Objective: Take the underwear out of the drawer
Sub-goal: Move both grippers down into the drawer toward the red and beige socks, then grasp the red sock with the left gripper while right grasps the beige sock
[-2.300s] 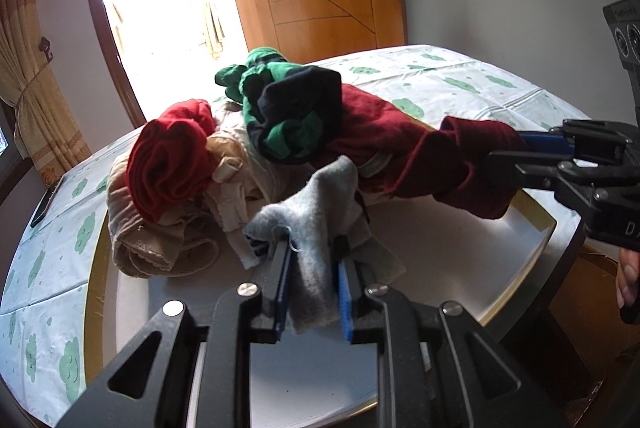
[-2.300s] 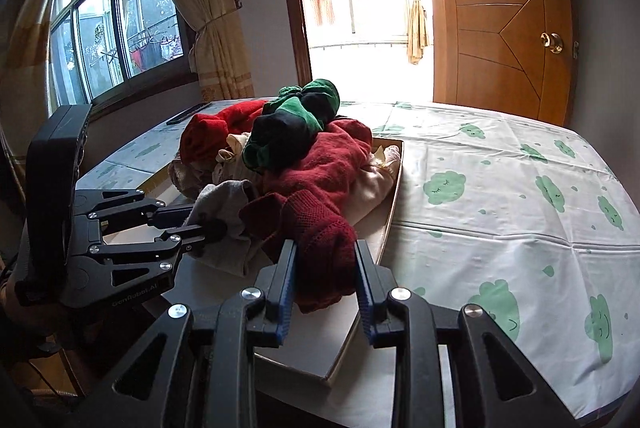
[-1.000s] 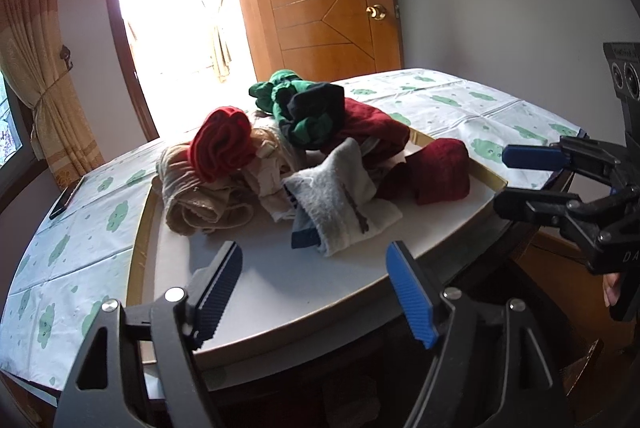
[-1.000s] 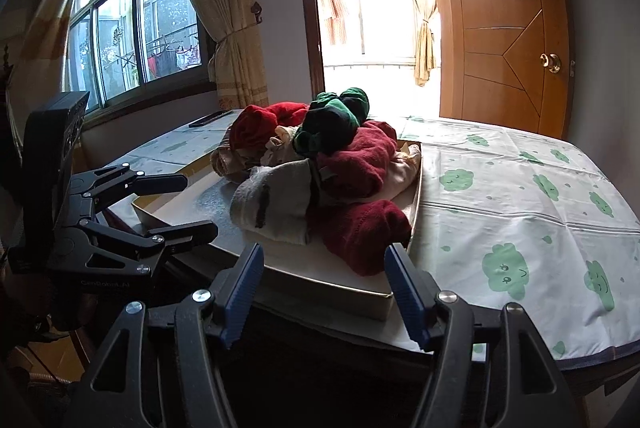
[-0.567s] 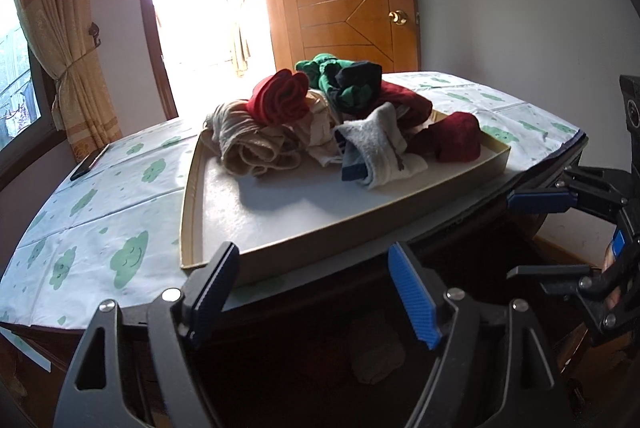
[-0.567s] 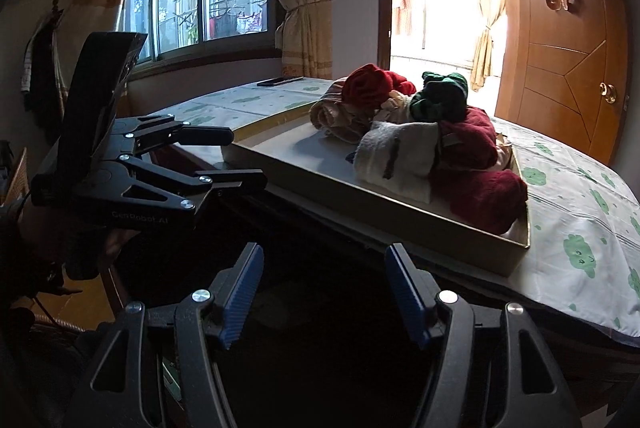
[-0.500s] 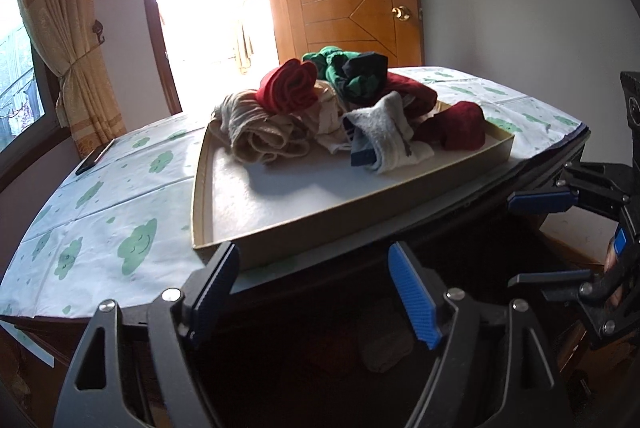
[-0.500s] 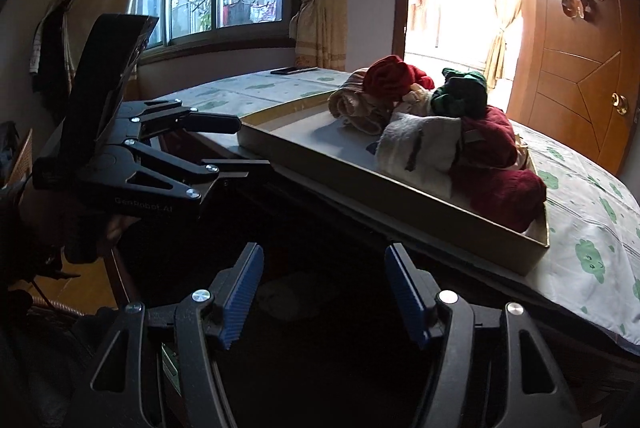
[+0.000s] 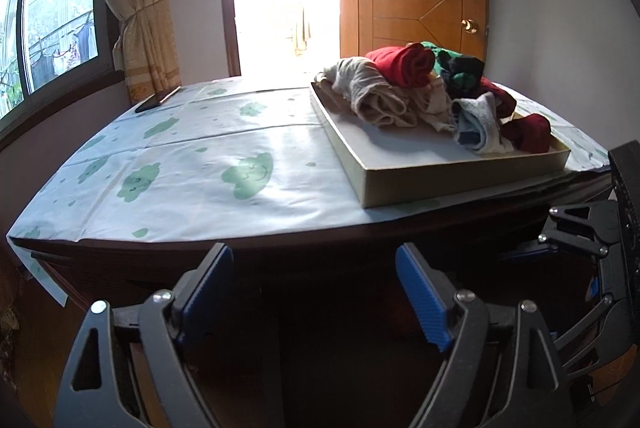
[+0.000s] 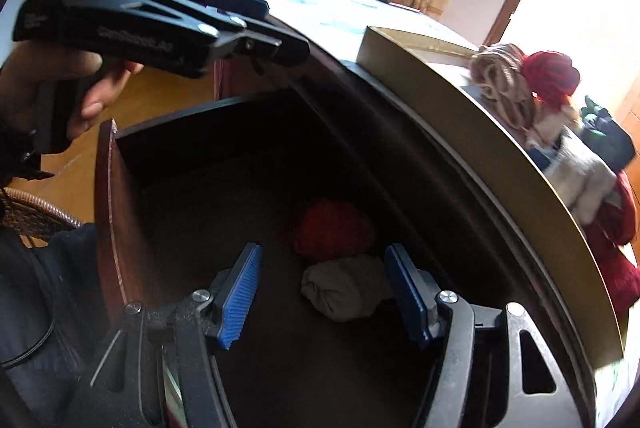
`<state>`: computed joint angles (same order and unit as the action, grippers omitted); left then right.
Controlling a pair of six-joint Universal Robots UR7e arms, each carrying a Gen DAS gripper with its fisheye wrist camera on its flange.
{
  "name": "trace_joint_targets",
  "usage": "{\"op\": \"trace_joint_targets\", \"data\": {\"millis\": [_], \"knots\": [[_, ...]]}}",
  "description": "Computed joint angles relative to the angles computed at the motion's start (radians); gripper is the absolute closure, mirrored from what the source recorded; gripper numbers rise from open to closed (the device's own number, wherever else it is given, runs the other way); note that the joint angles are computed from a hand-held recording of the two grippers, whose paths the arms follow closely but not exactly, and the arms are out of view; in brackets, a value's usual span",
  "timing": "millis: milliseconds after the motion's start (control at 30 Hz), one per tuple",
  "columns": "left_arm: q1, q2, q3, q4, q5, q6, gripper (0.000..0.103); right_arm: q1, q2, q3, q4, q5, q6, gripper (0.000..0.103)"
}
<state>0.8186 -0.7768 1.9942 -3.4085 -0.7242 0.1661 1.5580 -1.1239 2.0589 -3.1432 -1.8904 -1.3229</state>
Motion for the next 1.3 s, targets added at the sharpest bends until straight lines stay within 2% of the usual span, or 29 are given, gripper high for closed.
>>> {"op": "trace_joint_targets", "data": {"millis": [233,433,800,833,933,1000,1067,1167,1300], "knots": [[0.020,-0.014,0.018,0.006,-0.013,-0.017,0.018,0.029,0.129,-0.086,0.018,-0.111,-0.012,0.038],[0.027,-0.019,0.017,0.013,-0.024,-0.033,0.017,0.044,0.220,-0.131,-0.027,-0.183,-0.048,0.038],[0.030,-0.018,0.019,0.037,-0.044,-0.056,0.016,0.031,0.303,-0.143,-0.139,-0.211,-0.132,0.040],[0.029,-0.018,0.019,0.038,-0.044,-0.057,0.016,0.038,0.313,-0.143,-0.143,-0.237,-0.113,0.043],[0.028,-0.018,0.020,0.043,-0.046,-0.062,0.016,0.043,0.338,-0.159,-0.171,-0.261,-0.099,0.070],[0.028,-0.019,0.021,0.047,-0.046,-0.066,0.016,0.045,0.315,-0.161,-0.111,-0.261,-0.044,0.083],[0.026,-0.019,0.020,0.055,-0.047,-0.070,0.016,0.048,0.282,-0.156,-0.039,-0.252,-0.010,0.085],[0.024,-0.018,0.020,0.054,-0.051,-0.074,0.016,0.051,0.235,-0.122,-0.007,-0.228,0.012,0.086],[0.019,-0.018,0.020,0.064,-0.057,-0.083,0.016,0.024,0.144,-0.063,0.040,-0.137,0.050,0.087]]}}
